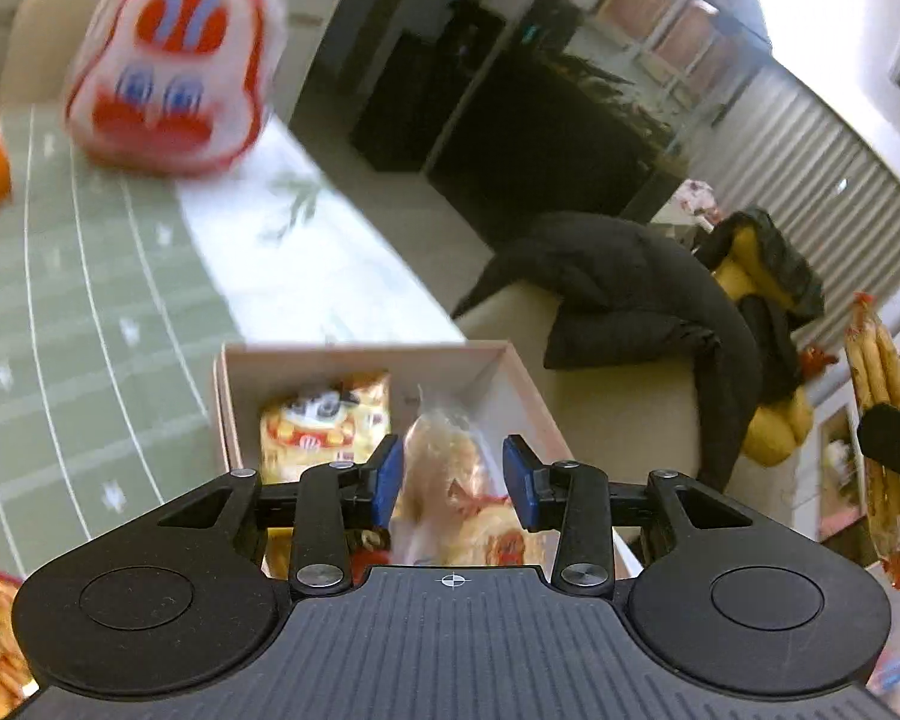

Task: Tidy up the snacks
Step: 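Carry lollipop into pink box with left gripper while right gripper carries biscuit there, then grasp the red spicy snack bag with the left gripper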

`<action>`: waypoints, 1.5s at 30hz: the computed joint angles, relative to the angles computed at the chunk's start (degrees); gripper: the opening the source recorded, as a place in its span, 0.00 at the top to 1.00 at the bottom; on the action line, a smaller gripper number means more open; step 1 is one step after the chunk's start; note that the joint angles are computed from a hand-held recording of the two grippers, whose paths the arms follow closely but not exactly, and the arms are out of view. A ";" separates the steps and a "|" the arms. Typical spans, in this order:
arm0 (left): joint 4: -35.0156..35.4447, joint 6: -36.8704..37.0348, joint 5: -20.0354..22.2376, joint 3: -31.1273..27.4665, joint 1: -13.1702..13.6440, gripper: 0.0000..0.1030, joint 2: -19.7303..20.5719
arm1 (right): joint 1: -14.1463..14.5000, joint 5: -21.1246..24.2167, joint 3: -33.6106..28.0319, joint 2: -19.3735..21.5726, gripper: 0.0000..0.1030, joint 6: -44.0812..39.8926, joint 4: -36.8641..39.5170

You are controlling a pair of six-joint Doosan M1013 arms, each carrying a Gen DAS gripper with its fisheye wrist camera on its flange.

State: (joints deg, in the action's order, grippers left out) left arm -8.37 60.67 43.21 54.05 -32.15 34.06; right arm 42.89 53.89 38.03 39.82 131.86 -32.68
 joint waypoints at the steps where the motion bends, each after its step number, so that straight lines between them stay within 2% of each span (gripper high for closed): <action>1: -1.11 -0.66 -2.35 1.95 0.24 0.60 -0.94 | 0.02 0.59 -0.36 0.36 0.66 0.02 -0.12; 4: -2.17 -3.15 -8.14 8.04 0.75 0.60 -4.67 | -0.17 1.88 -1.41 1.30 0.66 -0.87 0.95; 6: 2.96 -9.55 -11.15 12.40 0.59 0.60 -7.39 | -0.45 3.19 -3.44 2.57 0.66 -1.84 2.91; 8: 10.39 -19.02 -11.39 16.54 0.09 0.60 -10.04 | -0.98 3.03 -5.12 3.70 0.66 -2.33 5.58; 11: 14.26 -26.31 -6.88 20.50 -0.03 0.60 -12.44 | -2.03 2.70 -10.00 6.83 0.65 -4.27 11.74; 13: 15.51 -27.07 -1.66 21.81 -0.10 0.60 -13.32 | -2.45 5.38 -16.79 10.88 0.59 -7.64 13.64; 15: 18.43 -28.38 2.42 23.53 -0.33 0.60 -14.59 | -2.52 10.29 -24.78 15.33 0.56 -9.40 13.13; 16: 19.77 -29.60 3.67 24.53 -0.38 0.60 -15.20 | -2.70 10.85 -25.98 16.06 0.56 -9.79 13.89; 17: 20.50 -31.13 4.29 25.64 -0.27 0.60 -15.76 | -2.88 10.49 -25.51 15.94 0.55 -9.41 14.80; 21: 22.09 -36.45 5.55 28.05 0.45 0.60 -17.00 | -2.76 6.92 -17.42 12.22 0.51 -7.63 17.10; 26: 23.12 -33.17 2.48 26.71 0.84 0.60 -16.12 | -0.52 2.56 -5.02 6.54 0.48 -11.96 18.40; 30: 23.94 -29.24 -1.40 23.27 1.19 0.60 -13.12 | 1.76 1.56 1.43 3.73 0.45 -13.74 19.76; 33: 24.16 -24.18 -1.97 20.00 1.63 0.60 -10.39 | 3.00 2.30 3.69 2.97 0.44 -14.60 22.07; 36: 23.74 -17.94 1.76 15.71 2.28 0.60 -7.19 | 4.09 3.94 4.85 2.65 0.44 -16.22 22.43; 38: 21.48 -13.93 3.91 14.10 2.93 0.65 -5.90 | 4.64 4.80 5.35 2.49 0.44 -17.01 21.73; 41: 17.55 -9.70 4.75 14.86 3.41 0.67 -6.09 | 4.95 4.99 6.59 1.87 0.44 -16.88 21.75; 45: 14.15 -5.83 5.31 18.07 2.75 0.68 -8.76 | 4.75 4.46 7.27 1.46 0.44 -16.62 22.76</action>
State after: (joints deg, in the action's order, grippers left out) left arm 5.77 54.83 48.52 72.12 -29.39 25.30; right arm 47.65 58.35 45.30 41.28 115.24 -9.93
